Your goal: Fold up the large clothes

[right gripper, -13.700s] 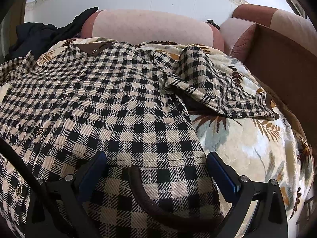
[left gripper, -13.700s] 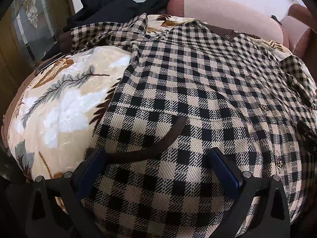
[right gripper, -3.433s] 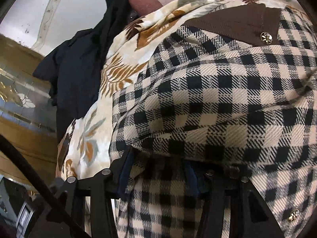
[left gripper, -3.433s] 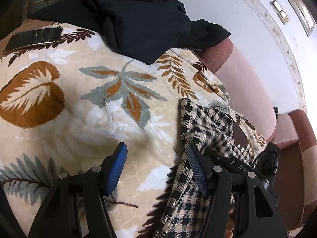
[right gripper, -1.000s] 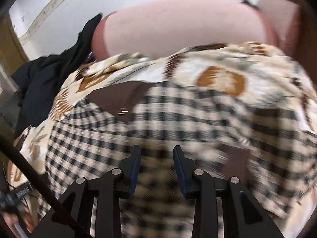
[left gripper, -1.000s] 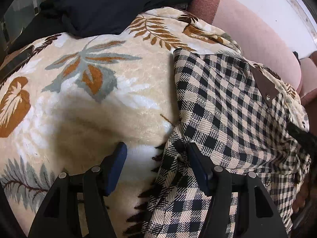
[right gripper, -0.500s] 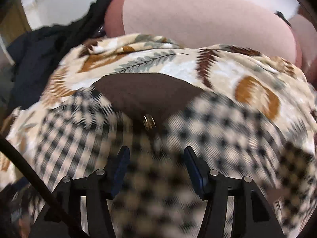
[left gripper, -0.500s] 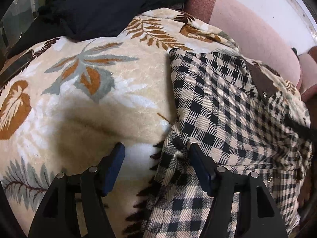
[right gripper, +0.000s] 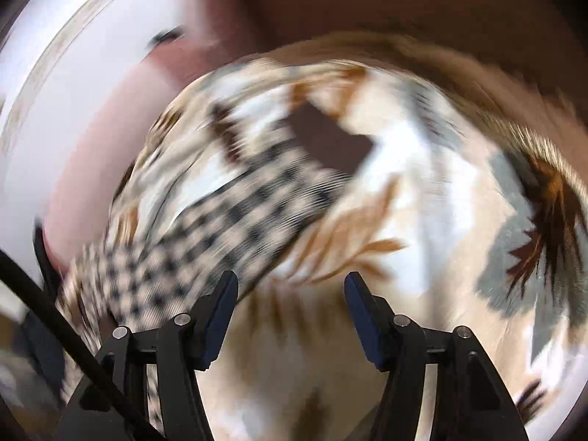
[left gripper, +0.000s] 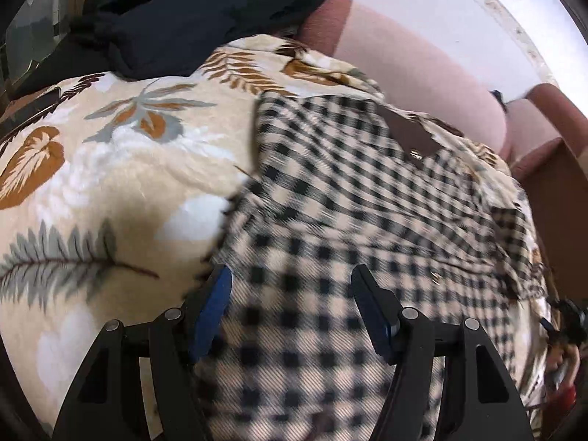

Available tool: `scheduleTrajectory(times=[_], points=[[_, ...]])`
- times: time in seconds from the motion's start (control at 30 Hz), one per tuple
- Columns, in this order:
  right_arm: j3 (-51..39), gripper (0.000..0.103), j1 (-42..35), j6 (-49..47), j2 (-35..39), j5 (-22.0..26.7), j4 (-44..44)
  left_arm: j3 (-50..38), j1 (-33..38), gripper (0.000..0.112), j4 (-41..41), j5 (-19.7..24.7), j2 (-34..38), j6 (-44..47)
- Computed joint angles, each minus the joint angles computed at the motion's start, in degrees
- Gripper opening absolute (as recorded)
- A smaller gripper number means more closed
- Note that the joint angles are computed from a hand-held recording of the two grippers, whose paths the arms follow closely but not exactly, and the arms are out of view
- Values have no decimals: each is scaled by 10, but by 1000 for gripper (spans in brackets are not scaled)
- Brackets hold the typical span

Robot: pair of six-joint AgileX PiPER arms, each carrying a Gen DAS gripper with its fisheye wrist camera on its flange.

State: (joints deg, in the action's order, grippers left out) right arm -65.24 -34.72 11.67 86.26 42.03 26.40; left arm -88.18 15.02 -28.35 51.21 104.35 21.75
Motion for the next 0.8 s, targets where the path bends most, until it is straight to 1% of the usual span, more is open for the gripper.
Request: scheduleTrajectory(times=[0.07,0.13,0.17,0.23,0.27,0.3,0.33,0.37,0.43,0.5,0.6,0.67,0.77,0.8], points=[[0,66,-27,-48,30,-13,80,31,-1,67,-4,-2,-29,13],[-14,67,-27,-65,55,-31,120,48,0,67,1,-2,-46,15],[-34,67,-18,-51,72,-34,112,55,1,67,6,-1,-52,13],[-78,67,6,15,102,-37,47,59,4,67,20,0,-56,5],[-96,62,11,31,113,-34,32,57,6,67,28,1,-54,-5],[-116,35,11,25,127,-23,40,54,10,67,31,5,-51,-11],[-131,16,9,11,137,-8,57,48,17,67,28,12,-47,-15],[-145,5,0,1,143,5,66,43,23,67,24,16,-44,-13],[-155,5,-2,12,131,2,42,35,31,67,21,16,-39,-11],[-173,5,-3,48,115,6,-19,21,35,67,23,13,-29,-9],[-194,5,-16,107,95,21,-99,-13,40,67,21,15,-5,-6],[-228,5,-12,121,97,43,-128,-42,45,67,8,16,16,-2],[-274,5,37,150,92,68,-187,-93,55,67,-13,26,52,-10],[-295,5,66,161,94,79,-209,-108,58,67,-19,30,63,-14]])
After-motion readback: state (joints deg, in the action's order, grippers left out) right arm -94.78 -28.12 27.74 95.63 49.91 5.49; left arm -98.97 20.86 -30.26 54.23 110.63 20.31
